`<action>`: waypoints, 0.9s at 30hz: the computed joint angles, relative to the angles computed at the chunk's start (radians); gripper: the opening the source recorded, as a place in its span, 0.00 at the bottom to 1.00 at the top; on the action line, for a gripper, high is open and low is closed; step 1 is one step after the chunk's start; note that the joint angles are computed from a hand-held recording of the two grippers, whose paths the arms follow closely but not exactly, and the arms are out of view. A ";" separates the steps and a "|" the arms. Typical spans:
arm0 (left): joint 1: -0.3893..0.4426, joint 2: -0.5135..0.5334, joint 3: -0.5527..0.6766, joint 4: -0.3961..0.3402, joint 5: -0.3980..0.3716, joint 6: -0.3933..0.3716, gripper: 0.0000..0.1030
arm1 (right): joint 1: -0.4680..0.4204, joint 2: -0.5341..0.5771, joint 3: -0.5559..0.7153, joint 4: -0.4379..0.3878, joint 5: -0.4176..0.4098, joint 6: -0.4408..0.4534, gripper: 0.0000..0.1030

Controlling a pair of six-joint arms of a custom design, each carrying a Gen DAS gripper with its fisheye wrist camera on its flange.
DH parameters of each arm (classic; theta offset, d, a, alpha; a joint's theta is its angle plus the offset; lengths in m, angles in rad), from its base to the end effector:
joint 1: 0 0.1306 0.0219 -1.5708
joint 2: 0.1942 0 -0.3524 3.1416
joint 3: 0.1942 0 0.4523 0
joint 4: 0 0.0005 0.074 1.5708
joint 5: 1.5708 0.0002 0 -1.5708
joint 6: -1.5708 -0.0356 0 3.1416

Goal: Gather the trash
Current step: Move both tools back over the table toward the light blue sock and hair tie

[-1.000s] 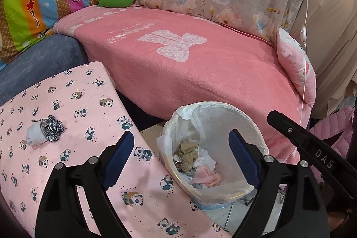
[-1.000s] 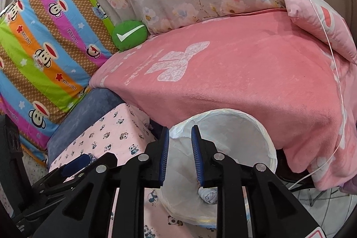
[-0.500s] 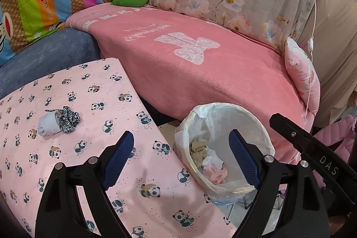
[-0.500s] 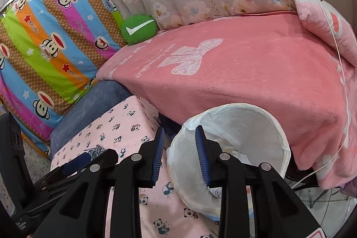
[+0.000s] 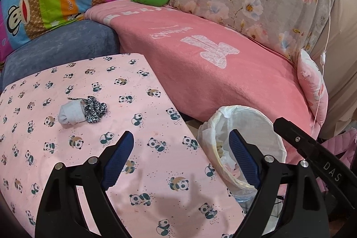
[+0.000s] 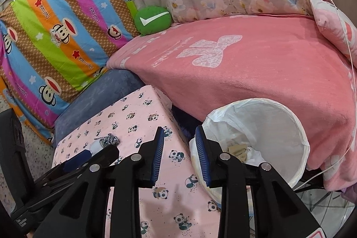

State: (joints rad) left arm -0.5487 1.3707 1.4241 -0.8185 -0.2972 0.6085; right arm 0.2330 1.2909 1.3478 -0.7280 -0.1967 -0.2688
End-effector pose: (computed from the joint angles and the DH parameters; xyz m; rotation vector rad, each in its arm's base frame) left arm 0.4738 -0.2780 0.4322 -0.2156 2.2972 -0.2480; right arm 0.5127 0.1283 0.4395 -0.0675 2.2716 0.4891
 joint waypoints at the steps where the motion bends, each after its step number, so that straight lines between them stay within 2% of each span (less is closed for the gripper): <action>1: 0.005 -0.007 -0.009 -0.002 -0.003 0.006 0.81 | 0.005 0.001 0.002 -0.002 0.002 0.001 0.30; 16: 0.135 -0.147 -0.178 -0.044 -0.023 0.099 0.84 | 0.142 0.084 0.069 -0.049 0.023 0.018 0.35; 22: 0.208 -0.174 -0.221 -0.059 -0.010 0.131 0.85 | 0.201 0.159 0.126 -0.069 0.028 0.026 0.35; 27: 0.264 -0.165 -0.225 -0.053 0.003 0.128 0.85 | 0.239 0.246 0.189 -0.090 0.020 -0.005 0.36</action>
